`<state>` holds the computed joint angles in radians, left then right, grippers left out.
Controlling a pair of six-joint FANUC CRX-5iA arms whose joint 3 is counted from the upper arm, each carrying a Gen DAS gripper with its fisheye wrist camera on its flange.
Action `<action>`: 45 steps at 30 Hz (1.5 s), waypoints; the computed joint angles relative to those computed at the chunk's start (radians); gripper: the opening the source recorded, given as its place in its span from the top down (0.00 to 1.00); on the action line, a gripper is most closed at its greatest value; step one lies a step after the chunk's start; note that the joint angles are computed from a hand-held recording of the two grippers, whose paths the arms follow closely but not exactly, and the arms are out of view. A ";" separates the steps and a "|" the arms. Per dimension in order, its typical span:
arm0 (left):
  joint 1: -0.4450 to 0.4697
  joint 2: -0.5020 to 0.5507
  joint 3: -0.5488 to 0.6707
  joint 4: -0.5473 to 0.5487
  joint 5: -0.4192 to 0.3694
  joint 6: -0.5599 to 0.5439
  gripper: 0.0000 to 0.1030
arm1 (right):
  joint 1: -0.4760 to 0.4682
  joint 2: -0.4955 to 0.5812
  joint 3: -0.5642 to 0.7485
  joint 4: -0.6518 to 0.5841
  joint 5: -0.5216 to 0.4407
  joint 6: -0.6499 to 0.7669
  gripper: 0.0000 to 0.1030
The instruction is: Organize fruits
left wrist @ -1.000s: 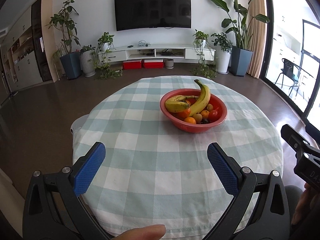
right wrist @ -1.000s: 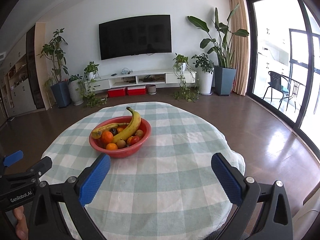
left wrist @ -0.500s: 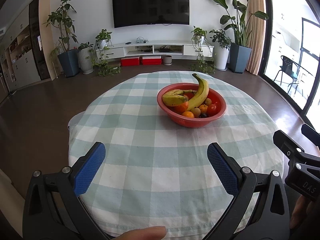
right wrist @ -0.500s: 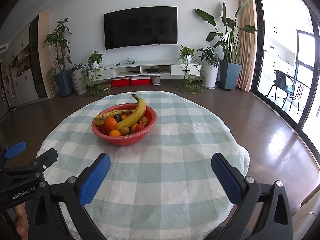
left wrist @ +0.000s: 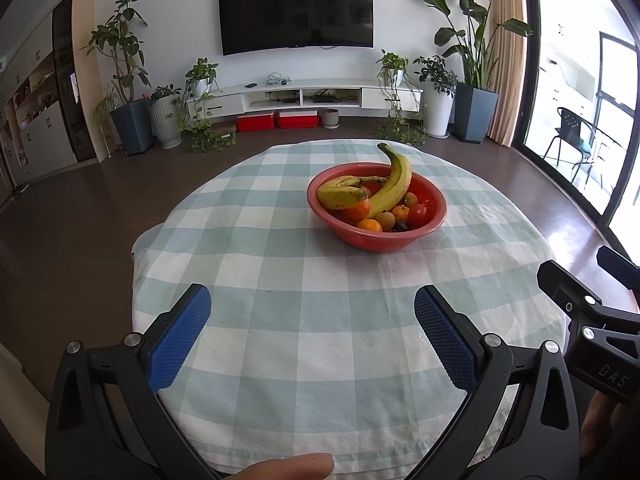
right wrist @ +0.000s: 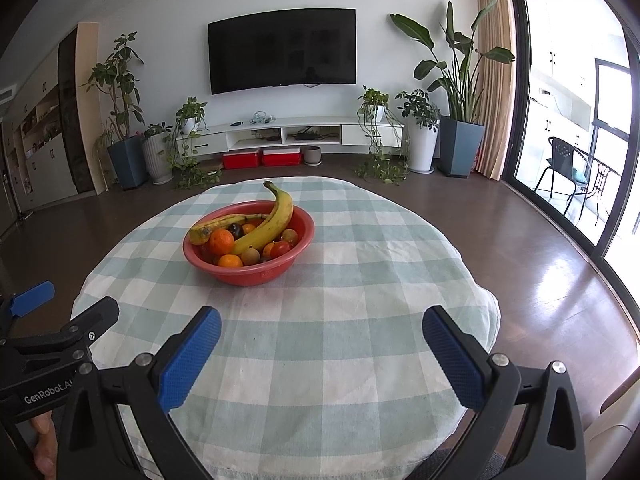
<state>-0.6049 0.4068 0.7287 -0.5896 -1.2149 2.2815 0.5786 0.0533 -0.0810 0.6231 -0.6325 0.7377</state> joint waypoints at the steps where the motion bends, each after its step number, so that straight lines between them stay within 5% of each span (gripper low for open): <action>1: -0.001 0.002 0.002 -0.001 0.000 -0.001 0.00 | 0.000 0.001 0.002 -0.002 -0.003 0.001 0.00; 45: 0.008 0.000 -0.007 0.018 0.010 -0.007 0.00 | 0.003 0.000 0.013 -0.019 -0.019 0.018 0.00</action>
<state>-0.5972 0.4069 0.7220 -0.5715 -1.2051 2.2749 0.5811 0.0537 -0.0680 0.6042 -0.6517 0.7559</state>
